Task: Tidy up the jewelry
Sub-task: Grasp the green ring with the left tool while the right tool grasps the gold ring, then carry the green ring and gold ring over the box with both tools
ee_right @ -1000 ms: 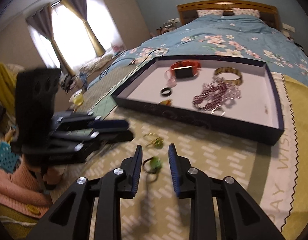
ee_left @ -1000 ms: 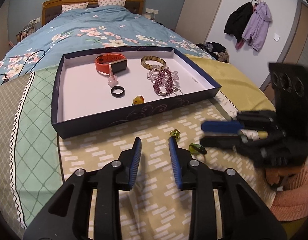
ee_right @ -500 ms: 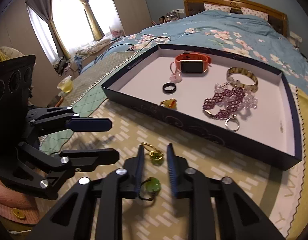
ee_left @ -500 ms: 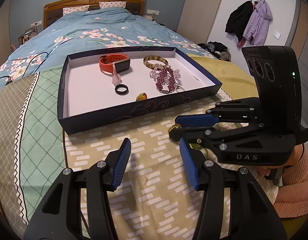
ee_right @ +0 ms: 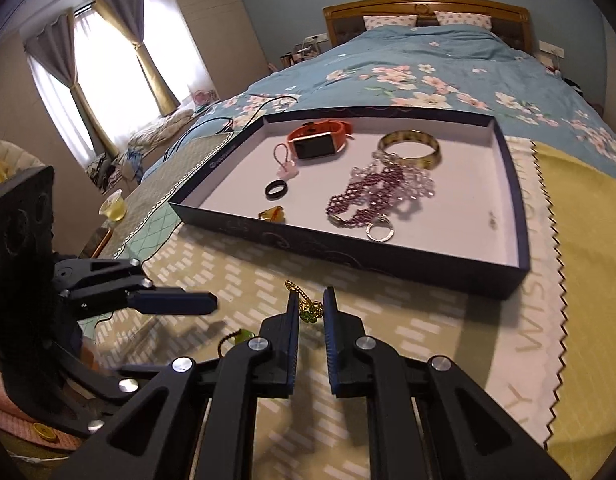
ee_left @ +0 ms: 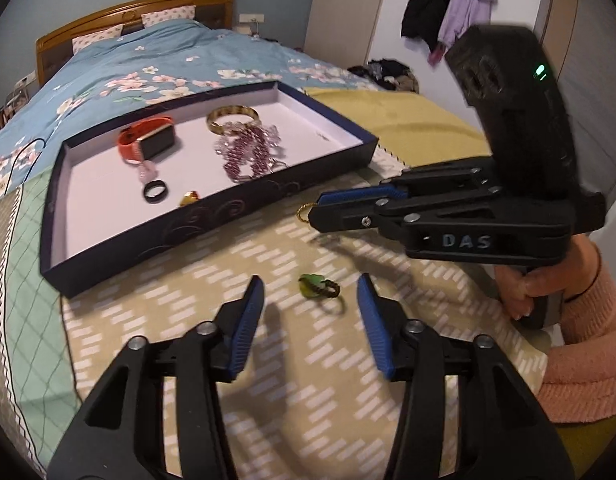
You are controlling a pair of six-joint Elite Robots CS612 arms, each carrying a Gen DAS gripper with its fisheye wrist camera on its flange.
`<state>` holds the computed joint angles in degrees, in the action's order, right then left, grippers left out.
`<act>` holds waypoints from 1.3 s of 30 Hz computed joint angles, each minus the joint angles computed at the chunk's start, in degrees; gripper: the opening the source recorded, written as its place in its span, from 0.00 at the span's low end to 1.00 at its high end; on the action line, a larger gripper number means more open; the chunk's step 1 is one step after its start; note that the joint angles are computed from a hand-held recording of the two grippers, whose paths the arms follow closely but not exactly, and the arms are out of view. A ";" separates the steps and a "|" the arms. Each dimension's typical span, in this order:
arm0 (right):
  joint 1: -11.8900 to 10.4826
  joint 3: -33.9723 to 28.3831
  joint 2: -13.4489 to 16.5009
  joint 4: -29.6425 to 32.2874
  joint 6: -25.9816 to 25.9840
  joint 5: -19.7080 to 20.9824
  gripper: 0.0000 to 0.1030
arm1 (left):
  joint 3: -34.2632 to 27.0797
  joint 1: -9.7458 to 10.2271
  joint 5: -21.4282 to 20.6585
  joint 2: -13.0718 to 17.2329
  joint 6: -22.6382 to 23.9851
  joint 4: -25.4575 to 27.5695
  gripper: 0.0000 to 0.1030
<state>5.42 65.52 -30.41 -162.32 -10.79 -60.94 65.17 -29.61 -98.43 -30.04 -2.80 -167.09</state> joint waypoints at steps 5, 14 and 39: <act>-0.33 0.61 -0.20 -1.14 0.85 0.53 0.10 | -2.02 -0.05 0.45 0.88 -1.06 3.23 0.28; -0.50 1.06 -0.27 -2.21 1.37 1.66 0.10 | -2.27 0.06 0.99 1.23 -2.05 2.63 0.21; -0.83 2.04 -0.66 -6.88 4.30 2.94 0.10 | 1.58 0.55 6.45 -1.26 -7.96 -5.15 0.21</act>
